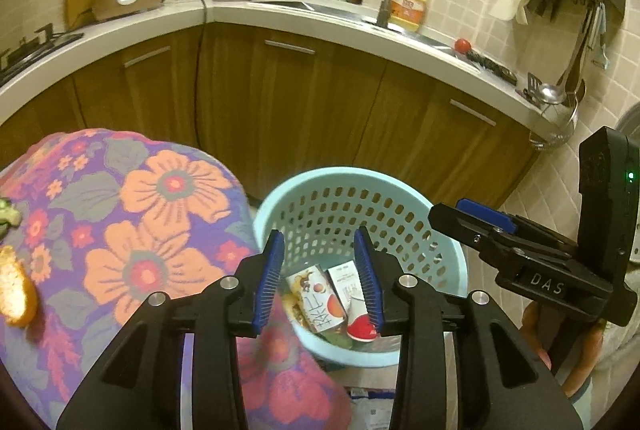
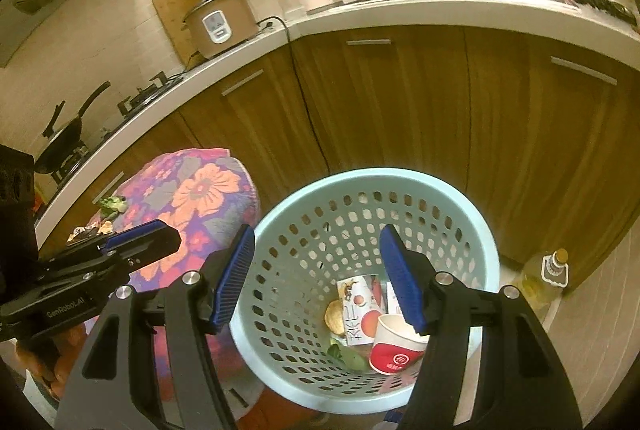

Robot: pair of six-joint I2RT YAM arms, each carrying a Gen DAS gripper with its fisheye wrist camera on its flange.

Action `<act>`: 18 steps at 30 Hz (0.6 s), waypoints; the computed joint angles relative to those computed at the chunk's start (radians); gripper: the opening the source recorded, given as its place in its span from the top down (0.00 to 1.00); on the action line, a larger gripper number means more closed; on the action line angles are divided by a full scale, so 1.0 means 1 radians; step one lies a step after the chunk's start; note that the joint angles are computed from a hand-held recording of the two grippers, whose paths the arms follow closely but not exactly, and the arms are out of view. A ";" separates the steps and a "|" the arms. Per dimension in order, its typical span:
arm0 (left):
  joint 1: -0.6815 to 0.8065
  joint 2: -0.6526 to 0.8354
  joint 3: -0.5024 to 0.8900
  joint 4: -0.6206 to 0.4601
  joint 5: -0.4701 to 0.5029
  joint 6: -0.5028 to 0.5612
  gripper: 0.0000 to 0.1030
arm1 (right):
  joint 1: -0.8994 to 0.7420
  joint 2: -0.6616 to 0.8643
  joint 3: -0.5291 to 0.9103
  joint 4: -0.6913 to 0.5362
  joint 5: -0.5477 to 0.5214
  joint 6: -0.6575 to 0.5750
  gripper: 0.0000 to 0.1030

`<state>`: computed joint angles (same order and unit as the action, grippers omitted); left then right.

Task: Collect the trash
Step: 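Move both grippers back to the table toward the snack bag and peel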

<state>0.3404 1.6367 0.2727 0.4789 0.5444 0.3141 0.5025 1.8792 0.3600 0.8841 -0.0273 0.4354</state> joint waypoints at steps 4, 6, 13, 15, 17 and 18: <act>0.103 -0.074 -0.002 -0.090 0.058 0.067 0.66 | 0.059 -0.042 0.010 -0.028 0.022 0.002 0.41; 0.171 -0.118 -0.001 -0.146 0.098 0.102 0.65 | 0.108 -0.065 0.015 -0.038 0.049 -0.010 0.41; 0.480 -0.186 0.077 -0.382 0.243 0.298 0.63 | 0.297 -0.086 0.155 -0.199 0.128 -0.036 0.41; 0.592 -0.159 0.135 -0.460 0.287 0.374 0.63 | 0.354 -0.061 0.224 -0.253 0.148 -0.041 0.41; 0.685 -0.126 0.187 -0.512 0.317 0.426 0.60 | 0.394 -0.029 0.292 -0.302 0.159 -0.045 0.41; 0.734 -0.099 0.225 -0.547 0.332 0.458 0.58 | 0.417 -0.007 0.336 -0.334 0.166 -0.047 0.41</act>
<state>1.0742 1.5373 0.4972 -0.0681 0.8769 0.7720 0.9195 1.8718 0.6965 0.5504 0.1383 0.3889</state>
